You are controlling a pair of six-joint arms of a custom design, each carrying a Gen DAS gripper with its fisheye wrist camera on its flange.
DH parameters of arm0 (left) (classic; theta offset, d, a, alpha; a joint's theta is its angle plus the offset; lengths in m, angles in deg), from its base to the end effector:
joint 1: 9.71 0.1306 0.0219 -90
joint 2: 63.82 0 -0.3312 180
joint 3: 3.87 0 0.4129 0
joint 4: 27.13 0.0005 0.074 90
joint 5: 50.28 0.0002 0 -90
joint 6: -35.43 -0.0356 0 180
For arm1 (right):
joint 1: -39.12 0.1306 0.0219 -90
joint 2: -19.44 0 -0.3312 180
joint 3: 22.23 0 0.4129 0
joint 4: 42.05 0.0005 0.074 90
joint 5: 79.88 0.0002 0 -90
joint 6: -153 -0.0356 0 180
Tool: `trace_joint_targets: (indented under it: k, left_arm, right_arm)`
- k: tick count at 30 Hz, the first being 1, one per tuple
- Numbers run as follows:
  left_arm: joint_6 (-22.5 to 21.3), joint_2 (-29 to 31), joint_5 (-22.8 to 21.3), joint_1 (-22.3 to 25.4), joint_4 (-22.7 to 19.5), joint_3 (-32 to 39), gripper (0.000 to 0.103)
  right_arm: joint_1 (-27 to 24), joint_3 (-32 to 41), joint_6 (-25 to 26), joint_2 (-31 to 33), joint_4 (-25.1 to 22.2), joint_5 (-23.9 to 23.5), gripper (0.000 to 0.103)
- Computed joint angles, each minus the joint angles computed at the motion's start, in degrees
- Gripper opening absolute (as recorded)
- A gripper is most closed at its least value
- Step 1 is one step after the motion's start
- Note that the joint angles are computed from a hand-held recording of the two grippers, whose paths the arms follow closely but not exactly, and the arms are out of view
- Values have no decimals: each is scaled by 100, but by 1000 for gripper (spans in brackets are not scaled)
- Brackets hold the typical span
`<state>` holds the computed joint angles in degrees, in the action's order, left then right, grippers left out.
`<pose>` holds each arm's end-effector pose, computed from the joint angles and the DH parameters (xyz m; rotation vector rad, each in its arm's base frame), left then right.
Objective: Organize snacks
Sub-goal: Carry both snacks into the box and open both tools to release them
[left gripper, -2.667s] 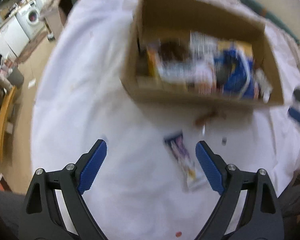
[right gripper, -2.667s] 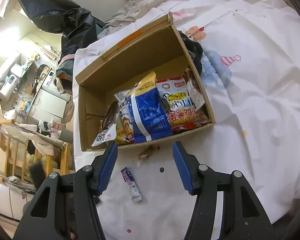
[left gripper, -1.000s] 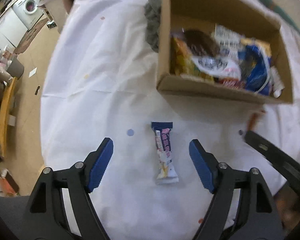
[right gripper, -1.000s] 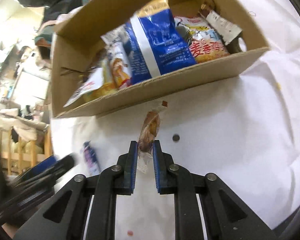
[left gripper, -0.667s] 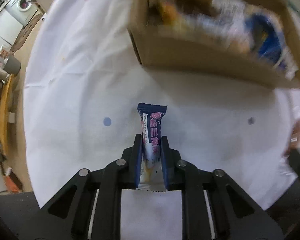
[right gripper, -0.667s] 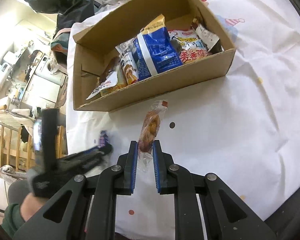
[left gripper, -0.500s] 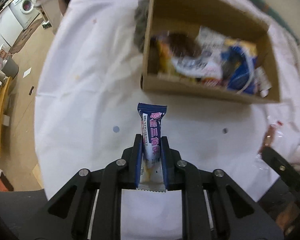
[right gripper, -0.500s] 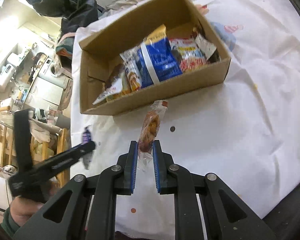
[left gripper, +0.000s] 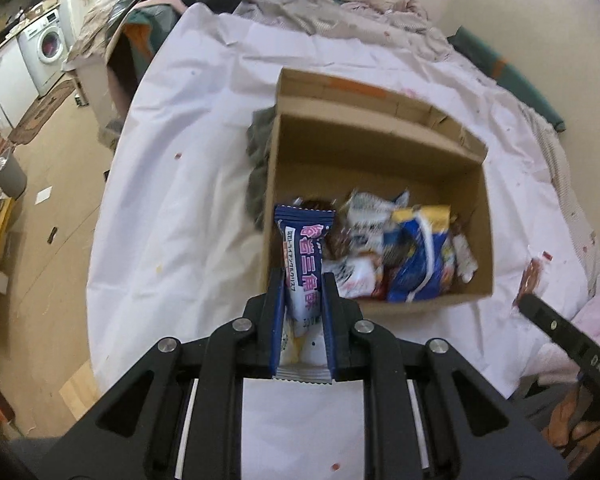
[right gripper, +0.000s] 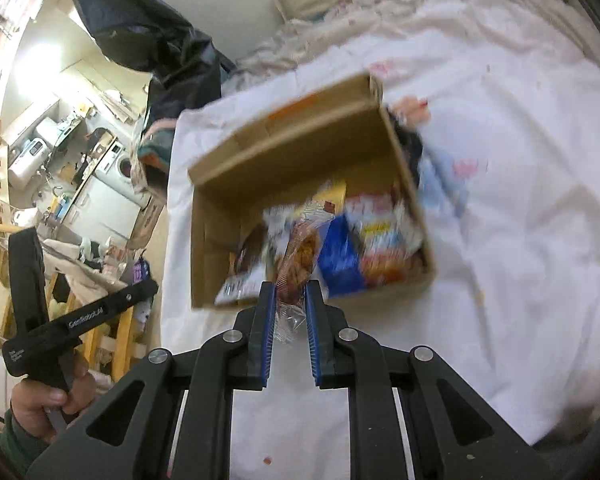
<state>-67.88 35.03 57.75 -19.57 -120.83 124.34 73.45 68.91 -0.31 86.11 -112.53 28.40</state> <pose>0.4702 -0.0934 0.5630 0.6279 2.5846 -0.4033 0.2884 0.1828 0.5281 0.7410 2.2526 0.4687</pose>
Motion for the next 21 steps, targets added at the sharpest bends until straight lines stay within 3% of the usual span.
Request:
trace_joint_targets:
  k: [8, 12, 16, 19, 21]
  left_arm:
    - [283, 594, 135, -399, 51, 865, 14]
    - [350, 808, 226, -630, 135, 784, 14]
    - [372, 629, 172, -749, 561, 160, 14]
    - [276, 713, 122, -793, 459, 72, 14]
    - [265, 695, 132, -793, 617, 3, 14]
  right_arm:
    - [-951, 91, 975, 81, 404, -511, 16]
    - [-1161, -358, 781, 55, 628, -833, 16]
    - [-1167, -240, 830, 349, 308, -872, 16]
    - [-1042, 94, 1155, 731, -233, -487, 16]
    - [-999, 214, 1266, 922, -502, -376, 16]
